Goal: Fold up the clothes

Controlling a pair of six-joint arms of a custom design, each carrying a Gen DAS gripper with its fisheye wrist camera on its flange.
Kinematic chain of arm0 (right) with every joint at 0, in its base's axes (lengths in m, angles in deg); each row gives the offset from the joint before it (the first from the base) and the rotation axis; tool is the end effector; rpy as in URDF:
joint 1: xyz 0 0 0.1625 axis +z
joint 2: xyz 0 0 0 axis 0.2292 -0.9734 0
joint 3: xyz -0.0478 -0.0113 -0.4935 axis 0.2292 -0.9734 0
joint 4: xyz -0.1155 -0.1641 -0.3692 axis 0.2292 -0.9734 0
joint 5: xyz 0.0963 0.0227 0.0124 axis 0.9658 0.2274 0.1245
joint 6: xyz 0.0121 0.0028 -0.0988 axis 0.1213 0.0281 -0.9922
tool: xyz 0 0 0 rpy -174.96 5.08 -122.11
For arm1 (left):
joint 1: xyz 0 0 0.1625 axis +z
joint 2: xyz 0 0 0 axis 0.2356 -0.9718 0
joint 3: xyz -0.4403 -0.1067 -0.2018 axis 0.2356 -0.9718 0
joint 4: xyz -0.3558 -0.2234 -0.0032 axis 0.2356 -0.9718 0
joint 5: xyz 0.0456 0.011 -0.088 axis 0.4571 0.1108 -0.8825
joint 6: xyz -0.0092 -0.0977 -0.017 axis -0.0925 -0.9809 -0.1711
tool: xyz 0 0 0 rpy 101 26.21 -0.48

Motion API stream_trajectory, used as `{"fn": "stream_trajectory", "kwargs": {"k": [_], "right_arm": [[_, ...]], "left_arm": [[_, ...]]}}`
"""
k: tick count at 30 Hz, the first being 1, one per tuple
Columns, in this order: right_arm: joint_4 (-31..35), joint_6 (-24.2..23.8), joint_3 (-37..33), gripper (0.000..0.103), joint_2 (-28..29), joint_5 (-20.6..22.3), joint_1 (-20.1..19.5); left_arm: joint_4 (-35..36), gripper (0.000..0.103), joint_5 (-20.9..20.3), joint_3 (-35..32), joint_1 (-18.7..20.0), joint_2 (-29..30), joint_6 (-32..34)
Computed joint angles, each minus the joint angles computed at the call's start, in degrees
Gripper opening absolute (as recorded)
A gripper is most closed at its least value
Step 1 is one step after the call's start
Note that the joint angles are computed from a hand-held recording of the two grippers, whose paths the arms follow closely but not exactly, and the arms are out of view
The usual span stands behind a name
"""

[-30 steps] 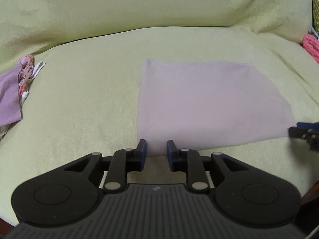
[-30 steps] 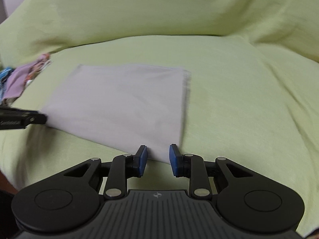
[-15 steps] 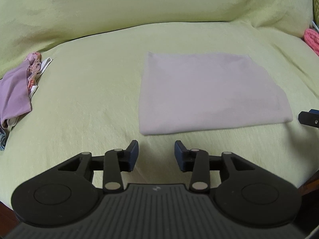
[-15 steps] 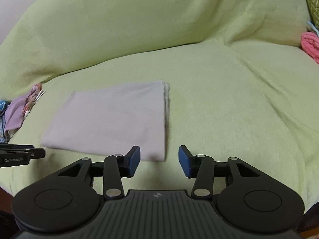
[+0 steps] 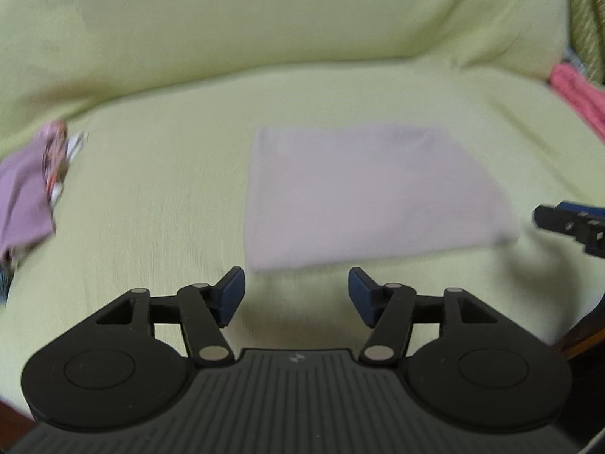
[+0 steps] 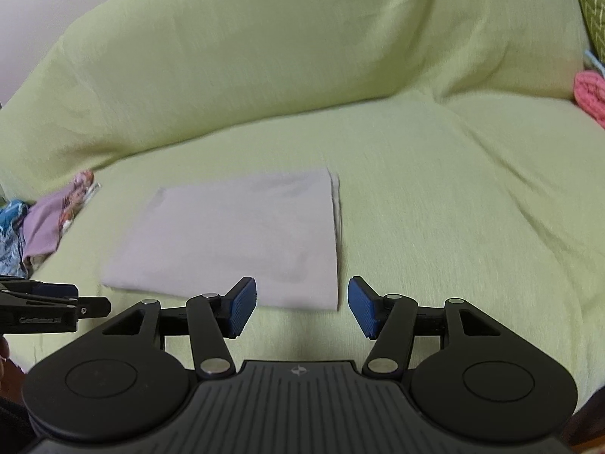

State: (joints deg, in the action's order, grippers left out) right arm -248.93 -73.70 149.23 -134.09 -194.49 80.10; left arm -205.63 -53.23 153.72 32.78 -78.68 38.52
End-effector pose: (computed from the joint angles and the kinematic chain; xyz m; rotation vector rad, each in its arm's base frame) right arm 0.1378 -0.5000 0.1519 0.5567 -2.4921 1.0040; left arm -0.1838 -0.5089 0.1516 0.4269 2.1864 -0.8134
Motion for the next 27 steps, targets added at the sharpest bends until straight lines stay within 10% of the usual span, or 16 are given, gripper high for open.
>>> {"fn": "stream_trajectory", "kwargs": {"k": [3,5,7,16,23,27], "right_arm": [[0.12,0.05,-0.93,0.047,0.11,0.96,-0.30],[4.94,-0.32,-2.73,0.011,-0.67,2.36,-0.96],[10.33,-0.83,-5.59,0.003,-1.06,3.37,-1.45],[31.60,-1.84,-15.45,0.003,0.79,14.21,-4.57],[30.50,3.44,-16.73,0.000,-0.28,13.03,-7.09],[26.79,1.50,-20.16,0.015,1.32,13.92,-6.57]], "left_arm": [[-7.57,0.040,-0.84,-0.93,1.33,1.56,7.75],[-4.56,0.030,-2.89,-3.44,2.68,1.36,7.58],[-6.14,0.030,-5.52,-5.58,3.72,1.90,11.94],[-10.79,0.030,-12.36,-12.07,9.50,7.01,23.49],[-11.20,0.033,-12.94,-14.69,12.80,7.16,23.37],[-11.62,0.033,-14.73,-16.53,14.43,6.35,19.98]]}}
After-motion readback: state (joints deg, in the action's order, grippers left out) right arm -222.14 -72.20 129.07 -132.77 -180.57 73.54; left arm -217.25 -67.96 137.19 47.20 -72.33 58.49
